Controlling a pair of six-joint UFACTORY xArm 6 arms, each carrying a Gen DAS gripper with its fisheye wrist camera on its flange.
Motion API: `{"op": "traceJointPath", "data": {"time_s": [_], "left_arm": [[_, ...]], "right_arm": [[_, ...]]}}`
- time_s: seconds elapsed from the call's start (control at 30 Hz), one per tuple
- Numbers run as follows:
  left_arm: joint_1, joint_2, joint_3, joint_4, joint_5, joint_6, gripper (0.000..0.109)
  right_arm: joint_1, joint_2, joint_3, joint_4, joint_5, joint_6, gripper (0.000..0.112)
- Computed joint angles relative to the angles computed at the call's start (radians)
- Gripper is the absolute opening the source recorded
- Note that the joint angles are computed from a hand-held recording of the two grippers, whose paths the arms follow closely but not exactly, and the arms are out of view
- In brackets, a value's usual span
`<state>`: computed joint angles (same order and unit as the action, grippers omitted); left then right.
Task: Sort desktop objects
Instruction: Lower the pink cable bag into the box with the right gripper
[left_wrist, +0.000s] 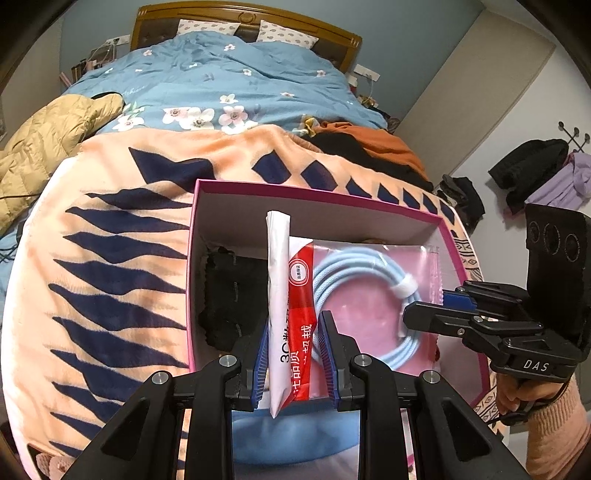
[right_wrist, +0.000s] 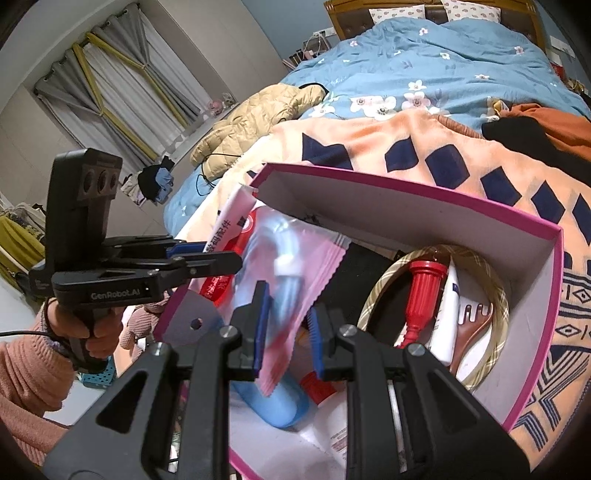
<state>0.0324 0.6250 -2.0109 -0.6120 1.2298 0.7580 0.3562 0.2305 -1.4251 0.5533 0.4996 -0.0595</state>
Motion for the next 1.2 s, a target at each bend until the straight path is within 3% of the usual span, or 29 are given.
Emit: {"op": "traceJointPath", "data": {"time_s": [0.7,1.2], "left_arm": [[-0.022,0.041,-0.032,0.055,-0.043,-0.039,0.024],[-0.038,-0.003,0.057,0.060,-0.133,-0.017,0.024]], "right_arm": [[-0.030,0.086,-0.079,0.025,0.060,-0.001,0.022],[-0.029,0.107,-0.093,0.019,0.067,0.016,0.022]]}}
